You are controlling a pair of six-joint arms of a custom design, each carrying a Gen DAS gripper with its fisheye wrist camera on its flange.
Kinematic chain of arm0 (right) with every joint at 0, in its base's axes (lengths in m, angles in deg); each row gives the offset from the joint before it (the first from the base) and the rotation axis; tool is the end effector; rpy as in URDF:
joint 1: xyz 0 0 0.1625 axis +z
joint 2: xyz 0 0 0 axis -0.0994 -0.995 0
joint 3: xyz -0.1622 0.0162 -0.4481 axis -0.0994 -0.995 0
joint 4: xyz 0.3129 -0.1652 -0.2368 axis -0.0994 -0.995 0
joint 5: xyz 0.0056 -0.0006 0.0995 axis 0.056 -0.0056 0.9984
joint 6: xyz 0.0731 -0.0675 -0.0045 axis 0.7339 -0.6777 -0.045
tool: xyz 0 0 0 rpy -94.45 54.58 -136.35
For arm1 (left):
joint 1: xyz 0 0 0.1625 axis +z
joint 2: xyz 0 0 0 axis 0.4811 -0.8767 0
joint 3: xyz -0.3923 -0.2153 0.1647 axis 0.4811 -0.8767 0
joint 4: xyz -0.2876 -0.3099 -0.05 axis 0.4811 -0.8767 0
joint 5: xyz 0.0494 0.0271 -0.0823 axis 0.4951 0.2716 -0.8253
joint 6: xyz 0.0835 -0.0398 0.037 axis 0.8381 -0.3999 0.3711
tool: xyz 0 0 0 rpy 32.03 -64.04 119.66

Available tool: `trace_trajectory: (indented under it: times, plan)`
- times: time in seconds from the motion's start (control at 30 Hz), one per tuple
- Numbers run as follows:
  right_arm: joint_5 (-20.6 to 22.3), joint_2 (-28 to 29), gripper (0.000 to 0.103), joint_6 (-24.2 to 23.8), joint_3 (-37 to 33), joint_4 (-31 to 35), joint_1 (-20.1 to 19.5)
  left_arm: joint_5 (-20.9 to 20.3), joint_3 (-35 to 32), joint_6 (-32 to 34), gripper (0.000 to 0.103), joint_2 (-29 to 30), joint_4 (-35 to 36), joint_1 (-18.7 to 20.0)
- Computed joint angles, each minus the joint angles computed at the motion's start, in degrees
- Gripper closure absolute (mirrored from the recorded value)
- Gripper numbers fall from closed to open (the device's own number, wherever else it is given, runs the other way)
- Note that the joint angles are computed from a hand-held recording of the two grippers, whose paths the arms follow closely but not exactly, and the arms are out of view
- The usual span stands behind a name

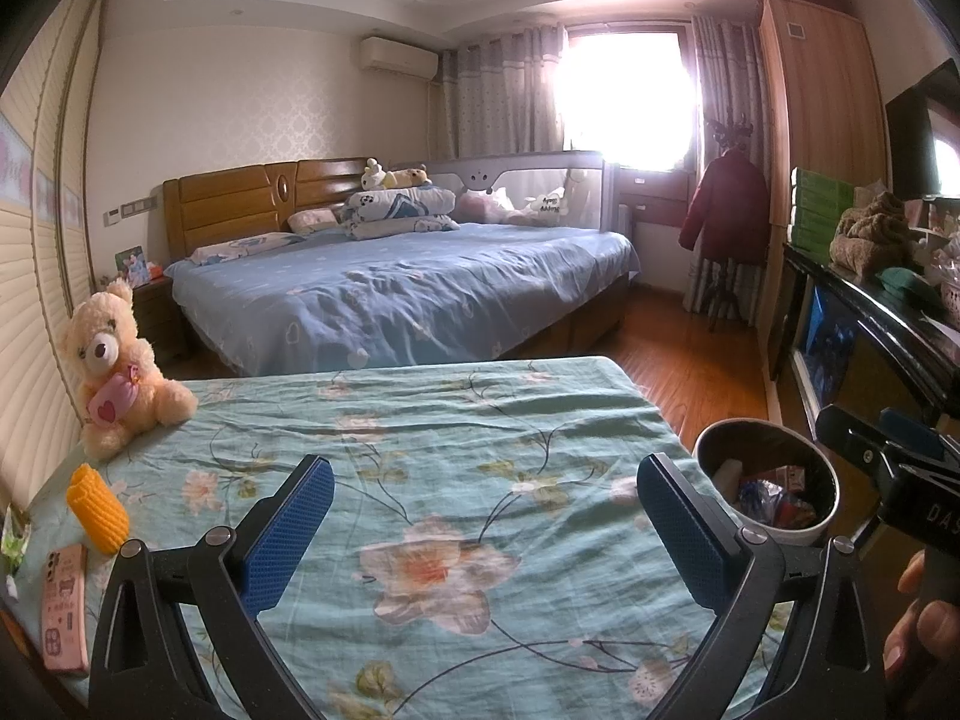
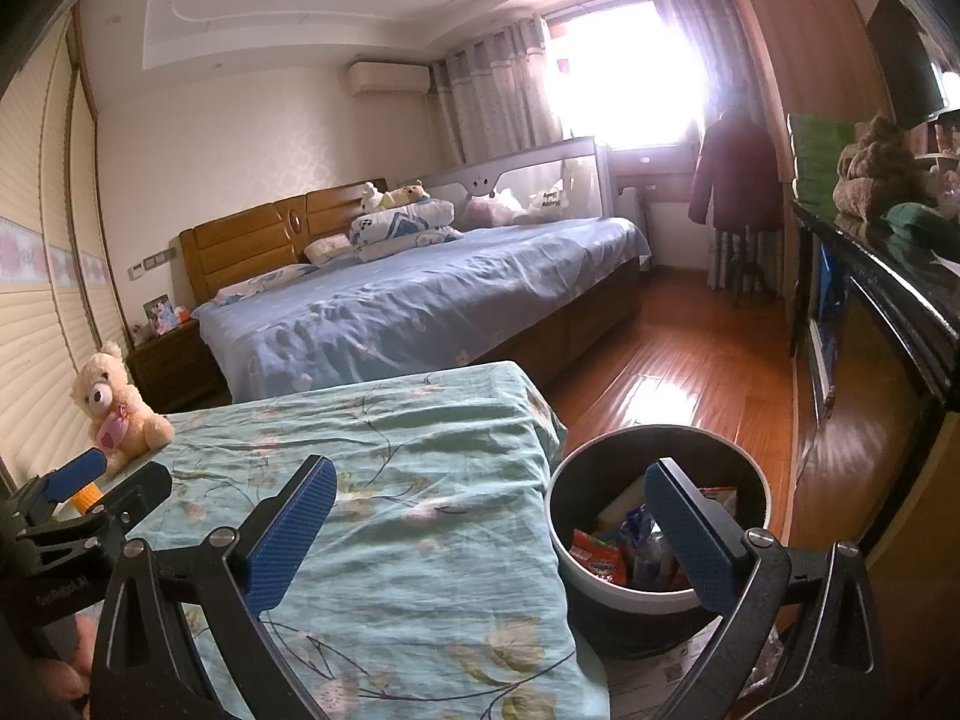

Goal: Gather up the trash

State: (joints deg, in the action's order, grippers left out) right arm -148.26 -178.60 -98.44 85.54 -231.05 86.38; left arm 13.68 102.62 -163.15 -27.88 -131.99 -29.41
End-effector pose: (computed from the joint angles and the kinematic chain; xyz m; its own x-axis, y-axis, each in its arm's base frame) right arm 0.0838 -0.2562 0.3301 -0.7812 -0.1786 0.5982 -0.5820 0.5549 -0.5944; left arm -0.3749 -0.2175 0.0074 -0.6992 -0.1859 -0.6904 0.5829 0.4108 -0.7010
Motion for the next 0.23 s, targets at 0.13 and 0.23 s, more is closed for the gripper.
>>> trace_trajectory:
  times: [0.13,0.23]
  plan:
    - [-0.93,1.31,0.0,0.78,-0.22,-0.45,1.16,-0.09,0.36,0.54,0.001,-0.31,-0.68,0.06]
    - [-1.08,1.67,0.0,1.17,-0.36,0.42,1.25,-0.46,0.84,0.78,0.001,-0.64,-1.35,0.27]
